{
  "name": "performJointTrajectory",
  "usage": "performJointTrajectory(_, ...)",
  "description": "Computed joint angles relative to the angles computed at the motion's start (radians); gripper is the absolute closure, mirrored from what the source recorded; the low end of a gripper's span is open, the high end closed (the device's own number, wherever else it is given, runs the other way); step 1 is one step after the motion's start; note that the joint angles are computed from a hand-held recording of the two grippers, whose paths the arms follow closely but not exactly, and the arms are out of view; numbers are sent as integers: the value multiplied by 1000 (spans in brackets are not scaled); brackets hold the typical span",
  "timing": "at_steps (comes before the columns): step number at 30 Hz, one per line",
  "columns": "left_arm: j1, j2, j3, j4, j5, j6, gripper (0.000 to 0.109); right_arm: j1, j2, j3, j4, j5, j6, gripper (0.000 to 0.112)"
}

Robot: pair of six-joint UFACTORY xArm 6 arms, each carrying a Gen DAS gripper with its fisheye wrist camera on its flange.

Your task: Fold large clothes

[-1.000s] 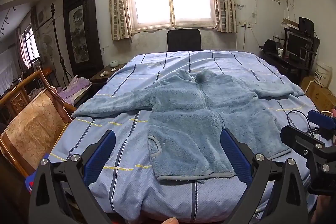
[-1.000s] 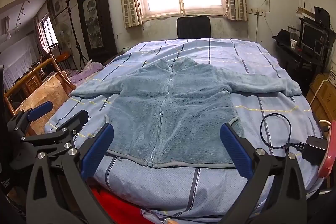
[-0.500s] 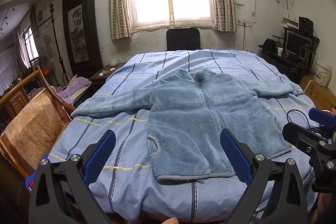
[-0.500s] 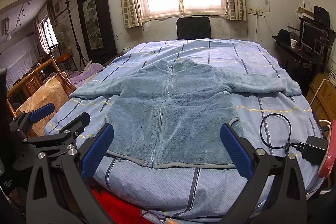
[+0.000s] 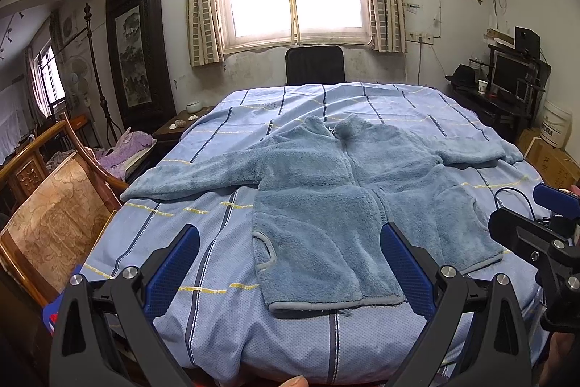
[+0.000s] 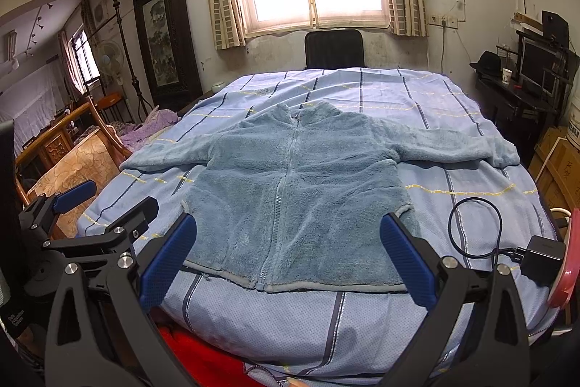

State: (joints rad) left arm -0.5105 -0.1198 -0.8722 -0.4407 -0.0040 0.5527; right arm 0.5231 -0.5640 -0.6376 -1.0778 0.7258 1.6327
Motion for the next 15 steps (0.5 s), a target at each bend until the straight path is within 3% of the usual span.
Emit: performJointTrajectory(15, 1, -1, 3, 10, 1, -7, 9, -4, -9, 7, 17, -5, -14, 14)
